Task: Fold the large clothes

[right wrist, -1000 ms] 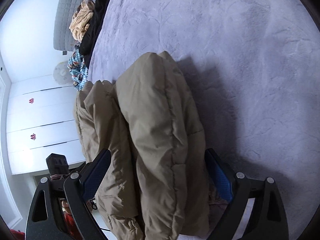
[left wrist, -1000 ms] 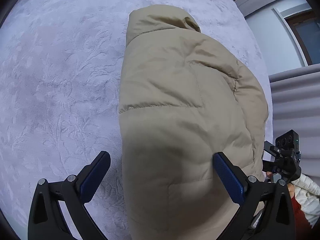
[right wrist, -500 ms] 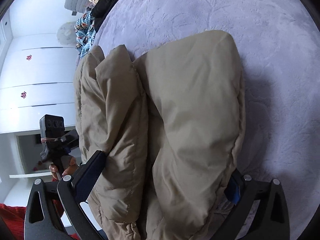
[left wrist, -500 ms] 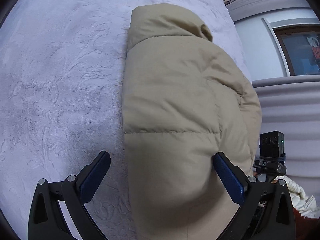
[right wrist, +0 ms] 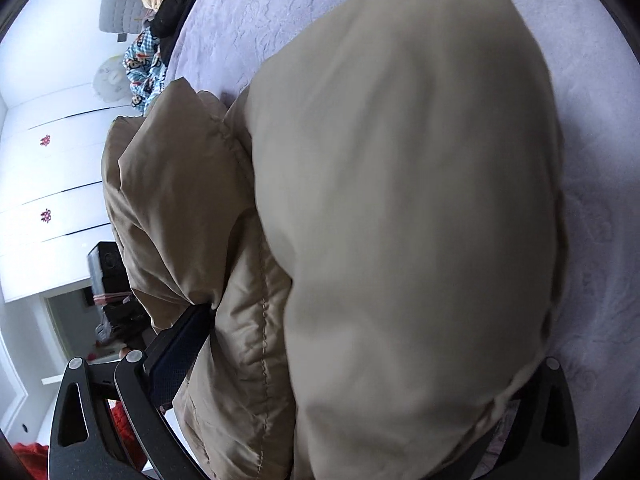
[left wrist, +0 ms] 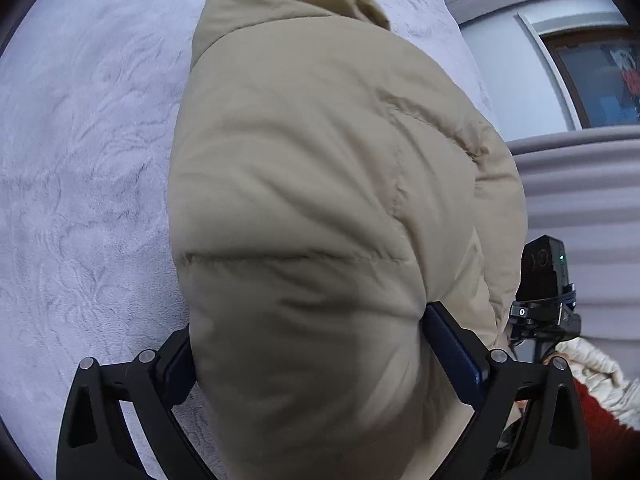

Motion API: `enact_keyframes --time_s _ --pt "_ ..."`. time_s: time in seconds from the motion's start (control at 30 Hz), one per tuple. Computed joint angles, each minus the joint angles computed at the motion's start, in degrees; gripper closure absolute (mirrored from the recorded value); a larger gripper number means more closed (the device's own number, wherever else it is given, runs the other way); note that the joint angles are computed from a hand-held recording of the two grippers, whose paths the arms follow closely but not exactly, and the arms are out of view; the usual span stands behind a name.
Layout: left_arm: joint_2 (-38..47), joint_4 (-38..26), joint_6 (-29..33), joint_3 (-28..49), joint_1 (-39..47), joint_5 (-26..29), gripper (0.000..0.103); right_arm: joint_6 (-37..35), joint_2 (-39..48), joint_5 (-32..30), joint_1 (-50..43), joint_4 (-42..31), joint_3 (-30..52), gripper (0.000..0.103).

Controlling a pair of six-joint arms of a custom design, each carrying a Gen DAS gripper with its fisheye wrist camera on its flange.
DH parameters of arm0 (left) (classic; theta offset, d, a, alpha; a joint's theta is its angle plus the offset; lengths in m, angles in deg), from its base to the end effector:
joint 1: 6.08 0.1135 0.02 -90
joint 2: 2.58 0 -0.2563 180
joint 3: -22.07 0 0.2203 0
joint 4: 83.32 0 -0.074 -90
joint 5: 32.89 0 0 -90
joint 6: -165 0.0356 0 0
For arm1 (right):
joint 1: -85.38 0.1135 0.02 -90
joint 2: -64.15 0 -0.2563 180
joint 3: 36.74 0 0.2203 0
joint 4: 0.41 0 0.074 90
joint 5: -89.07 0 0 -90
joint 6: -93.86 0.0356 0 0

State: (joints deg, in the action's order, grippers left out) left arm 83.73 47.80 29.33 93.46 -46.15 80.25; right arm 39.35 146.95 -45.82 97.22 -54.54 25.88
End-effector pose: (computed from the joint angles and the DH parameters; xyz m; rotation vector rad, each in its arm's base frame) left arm 0.1926 -0.1803 0.2168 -0.0037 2.9454 -0.9072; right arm 0.2116 0.0700 0.1963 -0.4196 -2.7850 -1.2194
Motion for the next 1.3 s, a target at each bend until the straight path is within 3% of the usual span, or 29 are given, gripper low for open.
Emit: enact_keyframes --time_s 0.07,0.13,0.2,0.3,0.67,0.87,0.97,1.07,1.17,1.3 --pt "0.45 -2.78 -0.42 3.18 -2.35 -3.21 0.011 0.0 -0.81 0.73 -0.03 -1.25 0.35 0.004" --pt "1.13 -5.17 -0.87 6.19 -4.03 -5.58 0.017 0.81 -1.5 1.11 0.44 -2.05 0.96 0.015" --pt "1.05 -7.14 -0.95 8.19 -5.19 -7.46 0.02 2.14 -2.56 0.86 0.52 -1.83 1.05 0.032" --pt "2.53 -9.92 -2.38 12.88 -8.74 -11.53 0.022 2.51 -4.49 1.11 0.72 -2.28 1.58 0.046" --pt "-0.9 -18.9 -1.41 19.75 -10.39 -17.24 0.022 3.01 -13.41 -1.55 -1.15 -0.61 -3.3 0.049" --pt "-7.32 -18.84 1.27 14.85 -5.67 -16.15 0.022 8.36 -12.1 1.06 4.66 5.21 -2.82 0.049" --pt "-12.36 -18.21 6.74 9.51 1.66 -12.66 0.022 10.19 -12.25 2.85 7.56 7.5 -3.38 0.049" --pt "-16.16 -20.39 15.48 6.76 11.5 -7.76 0.022 17.19 -11.39 7.5 14.96 12.21 -2.35 0.049" --pt "-18.21 -25.16 30.26 5.58 26.58 -0.15 0.022 24.12 -7.75 13.45 22.75 17.89 -0.25 0.049" --pt "-13.73 -34.1 55.75 8.95 50.26 8.31 0.022 32.55 0.5 21.95 32.76 24.82 5.13 0.049"
